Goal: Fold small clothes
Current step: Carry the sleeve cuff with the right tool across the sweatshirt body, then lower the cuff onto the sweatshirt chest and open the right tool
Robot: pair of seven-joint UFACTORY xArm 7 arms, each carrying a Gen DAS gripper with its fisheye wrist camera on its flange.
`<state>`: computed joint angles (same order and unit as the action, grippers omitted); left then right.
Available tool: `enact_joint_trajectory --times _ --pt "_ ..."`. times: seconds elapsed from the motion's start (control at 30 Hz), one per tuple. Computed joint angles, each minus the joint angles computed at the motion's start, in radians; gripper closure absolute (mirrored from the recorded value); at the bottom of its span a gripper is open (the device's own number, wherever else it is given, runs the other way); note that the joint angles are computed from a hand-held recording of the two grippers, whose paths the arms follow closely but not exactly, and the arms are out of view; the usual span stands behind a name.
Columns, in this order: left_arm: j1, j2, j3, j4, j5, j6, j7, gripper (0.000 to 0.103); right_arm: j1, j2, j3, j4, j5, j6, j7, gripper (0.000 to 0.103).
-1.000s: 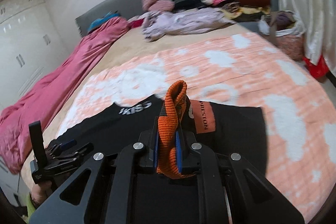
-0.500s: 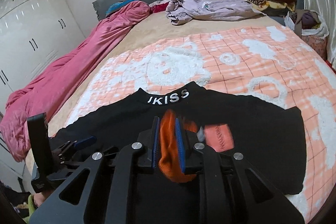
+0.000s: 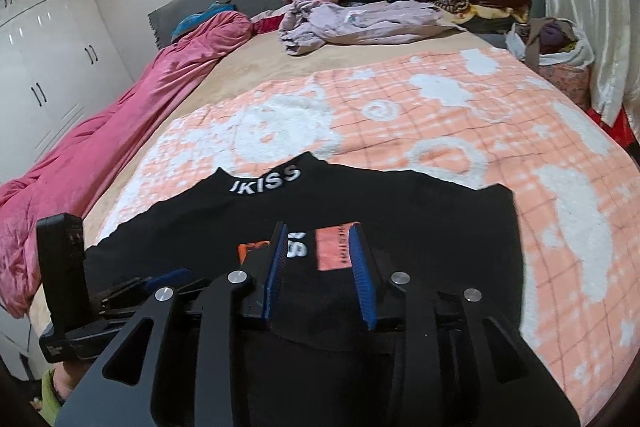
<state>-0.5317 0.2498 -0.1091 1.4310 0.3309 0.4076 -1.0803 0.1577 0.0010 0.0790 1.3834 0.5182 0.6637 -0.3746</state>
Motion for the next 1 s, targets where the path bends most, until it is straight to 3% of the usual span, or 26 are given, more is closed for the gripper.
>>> enact_joint_trajectory --times 0.13,0.3,0.5,0.6,0.73,0.87,1.0 --pt "0.007 0.062 -0.026 0.055 -0.083 -0.010 0.046 0.045 -0.010 -0.035 -0.014 -0.041 0.019 -0.021 -0.037 0.072" --pt "-0.038 0.118 0.016 0.121 -0.081 0.013 0.003 0.048 -0.022 -0.065 -0.038 -0.085 0.042 -0.042 -0.069 0.072" --pt "-0.084 0.150 0.068 0.176 0.005 0.077 -0.058 0.100 -0.039 -0.082 -0.057 -0.129 0.027 -0.057 -0.054 0.072" --pt "-0.060 0.133 0.053 0.140 -0.001 0.021 -0.047 0.101 -0.047 -0.090 -0.065 -0.151 0.033 -0.060 -0.048 0.072" --pt "-0.078 0.092 0.082 0.114 0.075 -0.006 -0.081 0.101 -0.049 -0.090 -0.068 -0.155 0.034 -0.060 -0.039 0.072" --pt "-0.101 0.008 0.124 0.057 0.236 -0.001 -0.201 0.101 -0.043 -0.103 -0.066 -0.162 0.041 -0.063 -0.051 0.072" --pt "-0.109 -0.114 0.143 -0.027 0.440 0.079 -0.374 0.101 -0.031 -0.105 -0.061 -0.157 0.035 -0.053 -0.058 0.072"
